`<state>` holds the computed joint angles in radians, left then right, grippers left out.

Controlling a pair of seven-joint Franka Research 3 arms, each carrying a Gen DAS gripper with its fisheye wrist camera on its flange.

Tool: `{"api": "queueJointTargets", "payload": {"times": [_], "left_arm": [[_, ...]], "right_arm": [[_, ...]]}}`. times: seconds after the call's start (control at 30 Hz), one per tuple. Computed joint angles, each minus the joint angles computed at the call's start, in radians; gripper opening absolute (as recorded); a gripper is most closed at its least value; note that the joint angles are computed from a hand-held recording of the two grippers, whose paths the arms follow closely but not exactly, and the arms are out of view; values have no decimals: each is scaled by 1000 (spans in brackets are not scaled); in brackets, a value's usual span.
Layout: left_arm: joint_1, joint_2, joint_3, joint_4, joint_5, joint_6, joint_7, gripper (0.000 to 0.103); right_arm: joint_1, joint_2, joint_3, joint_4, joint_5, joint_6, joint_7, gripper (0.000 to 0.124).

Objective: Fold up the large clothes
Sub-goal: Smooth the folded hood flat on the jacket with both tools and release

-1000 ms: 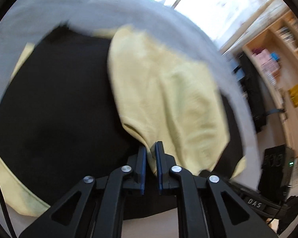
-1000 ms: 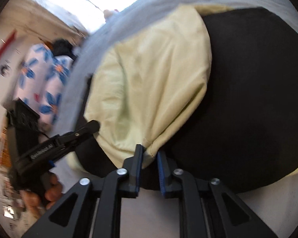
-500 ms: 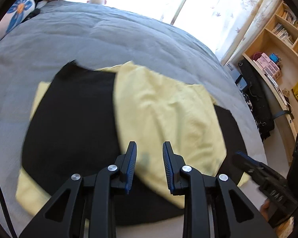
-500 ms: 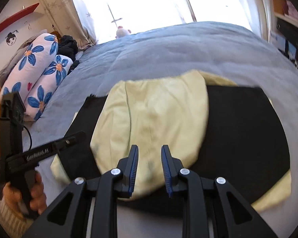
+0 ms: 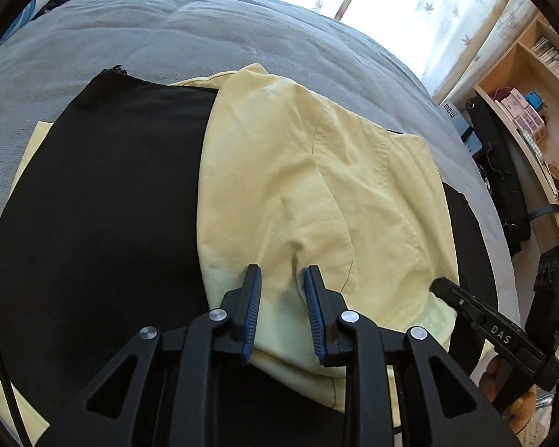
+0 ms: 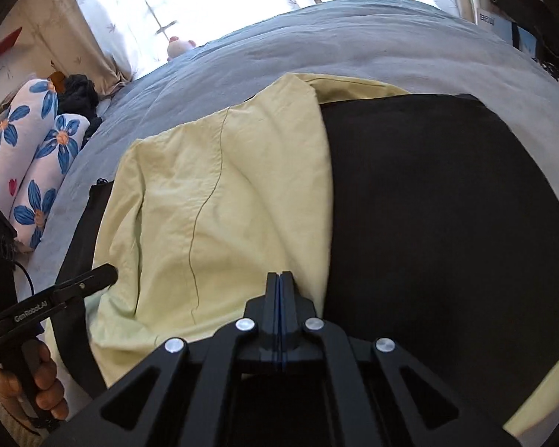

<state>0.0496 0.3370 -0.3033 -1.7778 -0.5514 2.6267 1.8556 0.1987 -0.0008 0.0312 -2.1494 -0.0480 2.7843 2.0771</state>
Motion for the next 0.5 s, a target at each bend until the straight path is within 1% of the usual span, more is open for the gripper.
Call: {"api": "queueJointTargets", "payload": {"times": [0.03, 0.07, 0.17, 0.27, 0.37, 0.43, 0.5], "left_arm": [[-2, -6, 2, -5, 5, 1, -4, 24], [-7, -11, 6, -8, 15, 3, -15, 24], [-29, -21, 24, -6, 60, 3, -66, 24], [-44, -59, 36, -39, 108, 15, -106, 25], [-50, -119, 47, -88, 133, 18, -130, 33], [-50, -168, 53, -126, 122, 21, -125, 41], [-57, -222, 64, -166, 99, 31, -114, 42]], "right_arm": [[2, -8, 2, 0, -24, -12, 26, 0], [3, -14, 4, -1, -32, -17, 39, 3], [6, -41, 16, -4, -66, -45, 98, 3], [9, -83, 26, -32, -35, -32, 95, 3], [5, -123, 41, -49, -22, -31, 104, 3], [1, -158, 54, -61, -23, -35, 110, 3], [-3, -194, 72, -66, -27, -41, 117, 3]]}}
